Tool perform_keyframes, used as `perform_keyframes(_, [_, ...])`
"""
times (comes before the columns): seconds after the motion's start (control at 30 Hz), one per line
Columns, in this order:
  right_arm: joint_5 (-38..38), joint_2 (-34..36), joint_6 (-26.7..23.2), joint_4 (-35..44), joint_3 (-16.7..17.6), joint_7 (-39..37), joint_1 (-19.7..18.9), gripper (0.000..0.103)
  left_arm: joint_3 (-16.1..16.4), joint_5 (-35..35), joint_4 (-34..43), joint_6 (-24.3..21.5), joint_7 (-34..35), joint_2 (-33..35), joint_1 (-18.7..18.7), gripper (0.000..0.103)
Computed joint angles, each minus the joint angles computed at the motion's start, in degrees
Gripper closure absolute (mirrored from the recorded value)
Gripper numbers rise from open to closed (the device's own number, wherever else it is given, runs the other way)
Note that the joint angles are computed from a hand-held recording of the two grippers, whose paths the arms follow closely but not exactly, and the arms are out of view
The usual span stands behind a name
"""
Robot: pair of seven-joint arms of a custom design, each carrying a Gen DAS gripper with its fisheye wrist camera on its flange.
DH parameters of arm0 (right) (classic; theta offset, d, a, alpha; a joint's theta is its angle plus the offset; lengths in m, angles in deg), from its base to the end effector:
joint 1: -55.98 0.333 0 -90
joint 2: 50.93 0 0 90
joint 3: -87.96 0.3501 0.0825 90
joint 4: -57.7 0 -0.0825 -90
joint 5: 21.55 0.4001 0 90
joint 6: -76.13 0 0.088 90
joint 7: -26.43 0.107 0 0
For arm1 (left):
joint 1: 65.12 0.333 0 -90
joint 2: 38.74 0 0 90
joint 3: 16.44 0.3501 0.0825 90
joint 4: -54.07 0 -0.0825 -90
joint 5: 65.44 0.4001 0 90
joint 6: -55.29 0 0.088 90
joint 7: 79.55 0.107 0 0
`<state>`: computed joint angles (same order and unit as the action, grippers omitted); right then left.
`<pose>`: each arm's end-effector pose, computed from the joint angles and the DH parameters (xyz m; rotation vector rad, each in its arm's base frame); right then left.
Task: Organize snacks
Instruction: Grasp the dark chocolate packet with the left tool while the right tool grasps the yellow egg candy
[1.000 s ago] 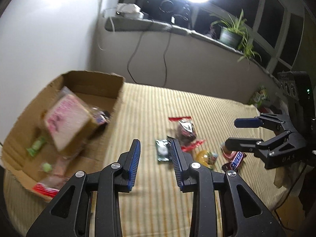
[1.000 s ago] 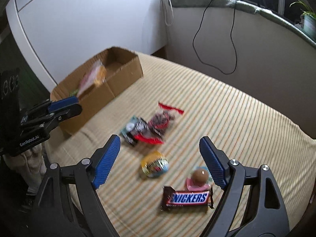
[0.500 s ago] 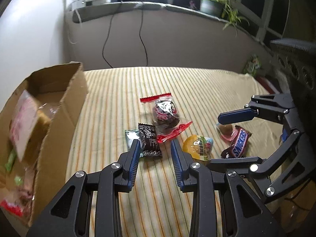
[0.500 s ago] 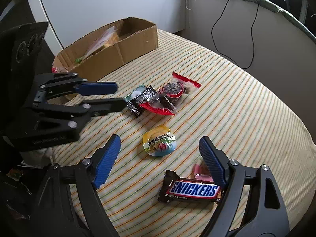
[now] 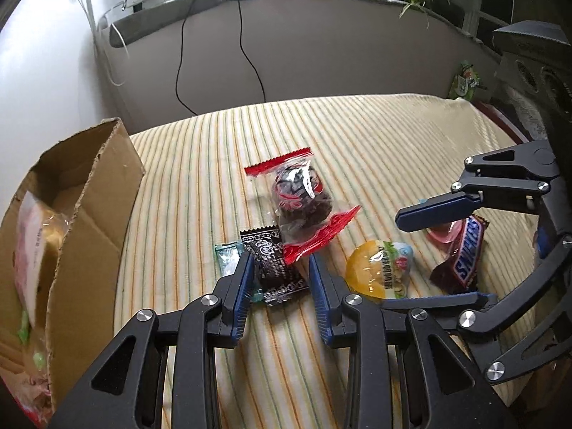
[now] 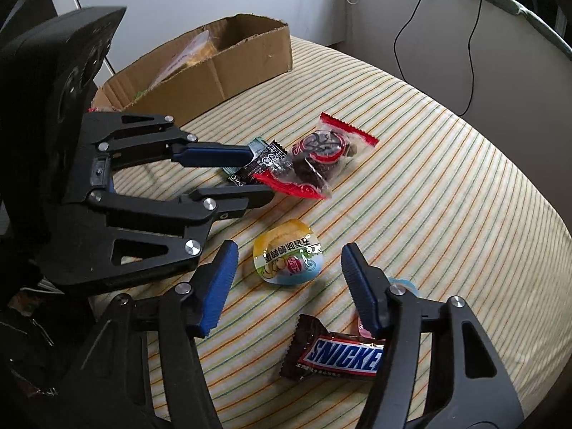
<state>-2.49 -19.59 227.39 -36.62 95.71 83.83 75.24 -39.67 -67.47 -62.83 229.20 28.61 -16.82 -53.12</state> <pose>0.6797 0.3180 0.3657 -2.4089 1.0511 -0.1793 0.6573 -0.1054 0.3614 -1.4692 2.2243 -0.7404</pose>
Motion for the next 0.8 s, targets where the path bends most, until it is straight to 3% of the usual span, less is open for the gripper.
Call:
perform_keyframes(0.2, [-1.4, 1.4, -1.2, 1.9, -0.7, 0.5, 0.7, 0.051, 1.9, 1.7, 1.1, 0.1, -1.5, 0.7, -1.9, 0.073])
perform_keyframes(0.3, [-2.2, 2.2, -1.9, 2.9, -0.9, 0.8, 1.0, 0.055, 4.2, 4.1, 0.6, 1.4, -3.1, 0.6, -3.9, 0.079])
perform_keyframes(0.47, [-4.2, 2.8, -2.2, 3.9, -1.6, 1.1, 1.9, 0.063, 3.7, 5.9, 0.5, 1.8, -3.6, 0.8, -3.3, 0.082])
perform_keyframes(0.8, [-4.6, 1.5, -1.3, 2.3, -1.8, 2.5, 1.4, 0.065, -7.8, 0.0, -1.2, 0.7, 3.6, 1.1, 6.9, 0.082])
